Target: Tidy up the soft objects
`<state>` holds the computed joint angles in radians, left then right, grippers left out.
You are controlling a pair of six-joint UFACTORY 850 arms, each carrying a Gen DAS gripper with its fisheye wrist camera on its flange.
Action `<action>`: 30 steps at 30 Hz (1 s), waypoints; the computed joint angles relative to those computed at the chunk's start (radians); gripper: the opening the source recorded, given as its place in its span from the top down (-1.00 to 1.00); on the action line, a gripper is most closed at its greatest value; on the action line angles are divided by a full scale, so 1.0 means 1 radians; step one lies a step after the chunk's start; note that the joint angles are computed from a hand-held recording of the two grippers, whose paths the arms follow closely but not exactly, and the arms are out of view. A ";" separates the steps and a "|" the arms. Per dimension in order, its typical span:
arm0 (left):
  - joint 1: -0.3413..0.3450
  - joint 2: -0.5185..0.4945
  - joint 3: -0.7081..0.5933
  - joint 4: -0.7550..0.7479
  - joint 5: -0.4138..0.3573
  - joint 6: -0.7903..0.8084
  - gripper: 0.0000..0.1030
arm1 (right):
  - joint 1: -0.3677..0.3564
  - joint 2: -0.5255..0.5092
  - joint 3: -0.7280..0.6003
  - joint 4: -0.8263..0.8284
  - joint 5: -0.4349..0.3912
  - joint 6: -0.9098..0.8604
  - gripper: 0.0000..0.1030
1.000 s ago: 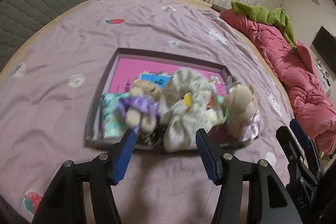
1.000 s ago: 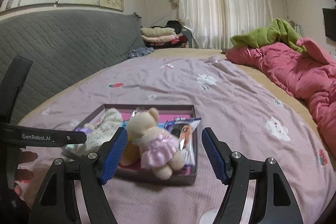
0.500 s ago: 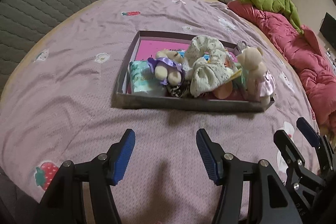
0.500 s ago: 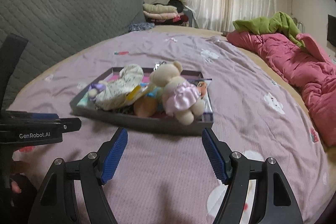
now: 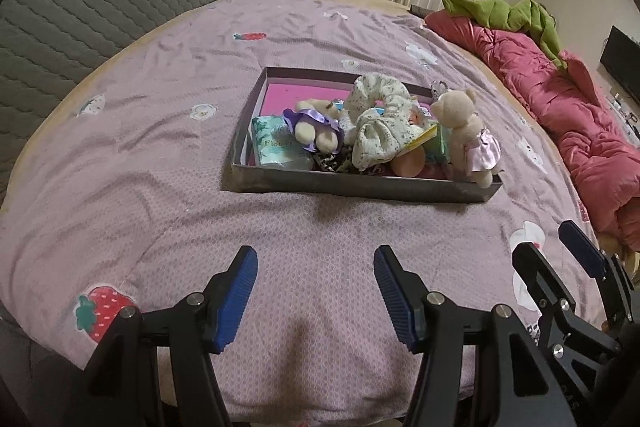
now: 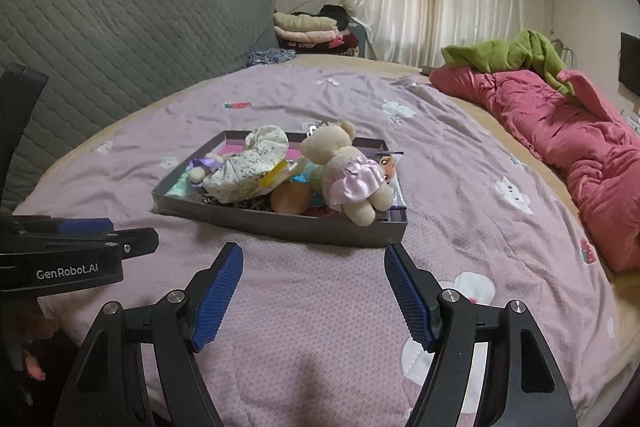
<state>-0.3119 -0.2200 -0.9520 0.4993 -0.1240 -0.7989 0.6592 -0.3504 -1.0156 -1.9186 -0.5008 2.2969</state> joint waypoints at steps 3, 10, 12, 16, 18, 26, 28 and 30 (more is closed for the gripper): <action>-0.002 0.020 0.015 0.044 -0.002 -0.045 -0.17 | 0.008 0.008 0.004 0.017 -0.007 -0.005 -0.45; -0.019 0.066 0.054 0.226 -0.003 -0.214 -0.17 | 0.026 0.034 0.027 0.040 -0.023 0.004 -0.45; -0.024 0.077 0.066 0.260 -0.001 -0.248 -0.17 | 0.030 0.038 0.033 0.037 -0.025 0.008 -0.45; -0.032 0.082 0.078 0.312 -0.001 -0.312 -0.17 | 0.041 0.043 0.044 0.038 -0.031 -0.008 -0.45; -0.033 0.079 0.078 0.305 0.003 -0.308 -0.17 | 0.039 0.044 0.048 0.019 -0.022 0.004 -0.45; -0.047 0.051 0.073 0.430 -0.013 -0.425 -0.17 | 0.022 0.014 0.040 0.007 0.025 0.016 -0.45; -0.045 0.044 0.071 0.407 -0.015 -0.404 -0.17 | 0.020 0.007 0.038 0.007 0.028 0.016 -0.45; -0.043 0.037 0.070 0.402 -0.015 -0.399 -0.17 | 0.015 0.001 0.037 -0.009 0.034 0.033 -0.45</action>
<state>-0.3552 -0.1828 -0.8821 0.9010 -0.1392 -1.1977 0.6744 -0.3496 -0.9784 -1.9276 -0.4669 2.3300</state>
